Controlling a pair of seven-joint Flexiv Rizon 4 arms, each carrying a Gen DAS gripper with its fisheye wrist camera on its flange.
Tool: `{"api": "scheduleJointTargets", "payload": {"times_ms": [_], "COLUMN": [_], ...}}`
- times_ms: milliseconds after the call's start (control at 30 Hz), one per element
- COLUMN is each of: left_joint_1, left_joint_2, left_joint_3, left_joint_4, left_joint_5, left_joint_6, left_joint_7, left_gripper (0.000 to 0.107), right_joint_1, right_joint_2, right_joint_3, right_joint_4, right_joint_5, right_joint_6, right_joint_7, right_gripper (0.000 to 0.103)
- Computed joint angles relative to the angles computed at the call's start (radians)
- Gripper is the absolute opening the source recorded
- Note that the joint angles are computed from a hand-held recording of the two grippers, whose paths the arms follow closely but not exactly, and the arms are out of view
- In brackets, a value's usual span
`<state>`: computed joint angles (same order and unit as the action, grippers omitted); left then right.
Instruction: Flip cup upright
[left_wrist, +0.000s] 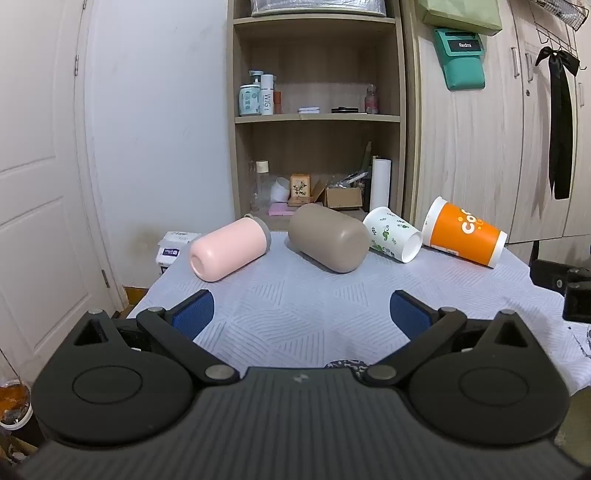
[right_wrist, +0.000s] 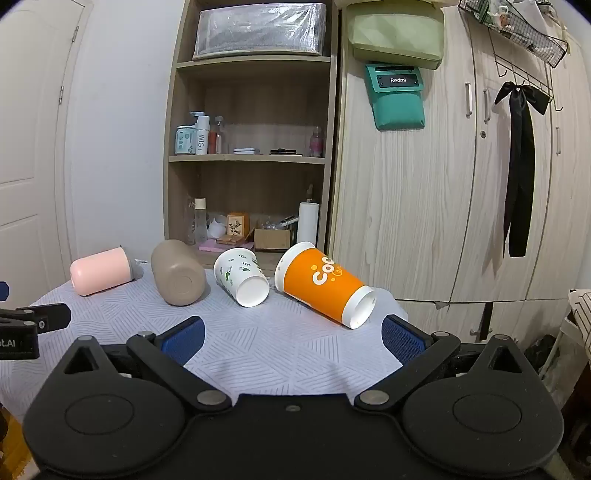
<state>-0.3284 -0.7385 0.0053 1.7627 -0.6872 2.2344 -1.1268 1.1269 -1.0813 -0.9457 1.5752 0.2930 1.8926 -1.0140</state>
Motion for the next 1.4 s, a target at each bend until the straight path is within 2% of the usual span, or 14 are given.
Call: {"api": "scheduleJointTargets", "payload": {"times_ms": [533, 767, 933, 1067, 1200, 1400], "left_joint_1": [-0.005, 0.025, 0.006, 0.028, 0.014, 0.035], "left_joint_2": [0.006, 0.004, 0.011, 0.022, 0.023, 0.020], "left_joint_3": [0.005, -0.007, 0.015, 0.000, 0.019, 0.004], "left_joint_4": [0.004, 0.015, 0.015, 0.026, 0.025, 0.031], "left_joint_5": [-0.006, 0.047, 0.031, 0.071, 0.068, 0.109], "left_joint_6": [-0.016, -0.027, -0.060, -0.074, -0.083, -0.055], "left_joint_7": [0.000, -0.036, -0.030, -0.060, -0.063, -0.103], "left_gripper": [0.103, 0.103, 0.103, 0.103, 0.103, 0.103], "right_joint_1": [0.012, 0.013, 0.011, 0.009, 0.014, 0.017], "right_joint_2": [-0.004, 0.004, -0.001, -0.005, -0.010, -0.014], "right_joint_3": [-0.011, -0.006, -0.006, -0.008, -0.012, -0.013], "right_joint_4": [0.005, 0.015, 0.006, 0.001, 0.005, 0.007], "right_joint_5": [0.007, -0.006, 0.001, -0.002, -0.004, -0.004], "right_joint_6": [-0.002, 0.003, -0.001, -0.007, -0.006, -0.001], "right_joint_7": [0.003, -0.001, -0.006, 0.001, 0.006, 0.003], "right_gripper": [0.103, 0.103, 0.103, 0.103, 0.103, 0.103]}}
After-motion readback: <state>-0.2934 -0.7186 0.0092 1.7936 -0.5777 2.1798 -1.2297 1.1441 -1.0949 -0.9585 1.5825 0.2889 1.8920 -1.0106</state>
